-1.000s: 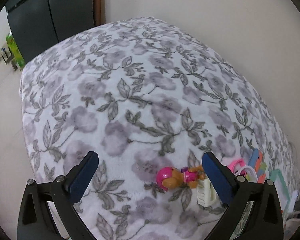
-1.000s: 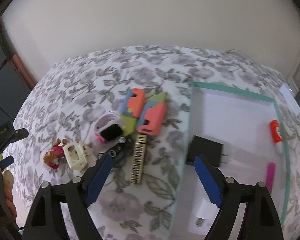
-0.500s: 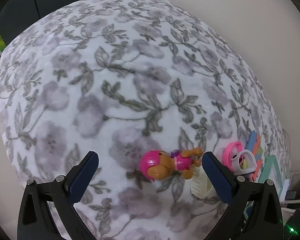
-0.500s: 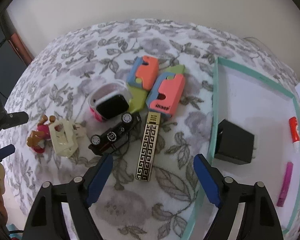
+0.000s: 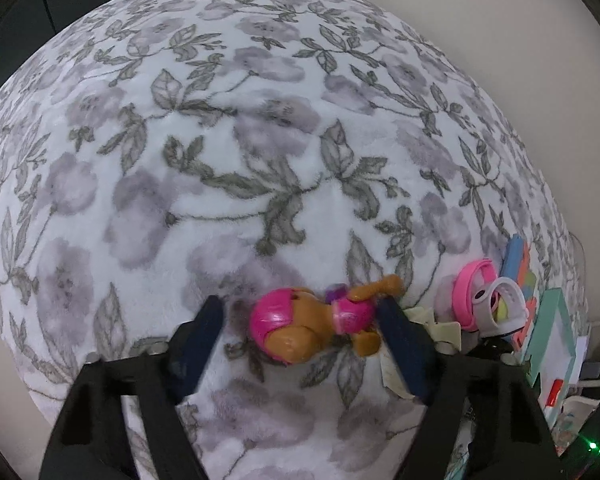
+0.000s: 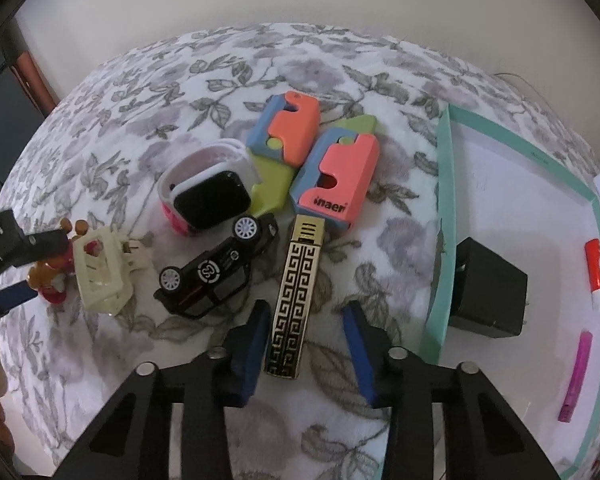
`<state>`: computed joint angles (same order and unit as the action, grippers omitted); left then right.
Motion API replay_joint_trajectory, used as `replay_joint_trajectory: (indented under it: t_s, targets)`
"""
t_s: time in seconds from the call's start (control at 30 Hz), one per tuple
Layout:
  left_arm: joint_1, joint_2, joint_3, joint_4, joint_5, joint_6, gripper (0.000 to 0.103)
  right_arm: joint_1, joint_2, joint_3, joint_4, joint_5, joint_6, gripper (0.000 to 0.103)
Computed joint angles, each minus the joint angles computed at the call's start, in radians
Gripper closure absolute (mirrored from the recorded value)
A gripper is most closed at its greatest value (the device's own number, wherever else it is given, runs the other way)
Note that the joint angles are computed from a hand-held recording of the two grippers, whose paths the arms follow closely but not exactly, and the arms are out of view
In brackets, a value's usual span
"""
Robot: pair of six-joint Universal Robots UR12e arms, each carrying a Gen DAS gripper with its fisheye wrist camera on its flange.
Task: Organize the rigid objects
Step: 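Grasp the pink-helmet toy figure with the left gripper while the right grasps the gold-black stick, then carry both items into the teal tray and open both grippers to release them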
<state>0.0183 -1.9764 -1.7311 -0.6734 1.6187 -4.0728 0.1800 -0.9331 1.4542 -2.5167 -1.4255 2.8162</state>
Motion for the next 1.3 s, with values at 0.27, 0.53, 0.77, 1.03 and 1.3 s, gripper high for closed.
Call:
replay_joint_trajectory:
  t_s: [0.27,0.53,0.77,1.03,1.3]
  targets:
    - [-0.005,-0.018,0.010,0.028,0.004,0.007,0.038,0.001,0.002,-0.004,0.007,0.006,-0.010,0.087]
    - [-0.009,0.005,-0.004,0.040,0.041,-0.009,0.038,-0.021,-0.013,0.000,0.051,0.072,0.002,0.087]
    - [-0.023,0.030,-0.003,0.098,0.112,0.002,0.038,-0.041,-0.037,0.010,0.029,0.147,0.033,0.087]
    - [-0.075,0.041,0.037,0.185,0.203,0.088,0.038,-0.083,-0.090,0.033,-0.132,0.184,0.131,0.087]
    - [-0.147,-0.006,0.159,0.219,0.180,0.262,0.038,-0.143,-0.119,0.032,-0.212,0.163,0.265,0.087]
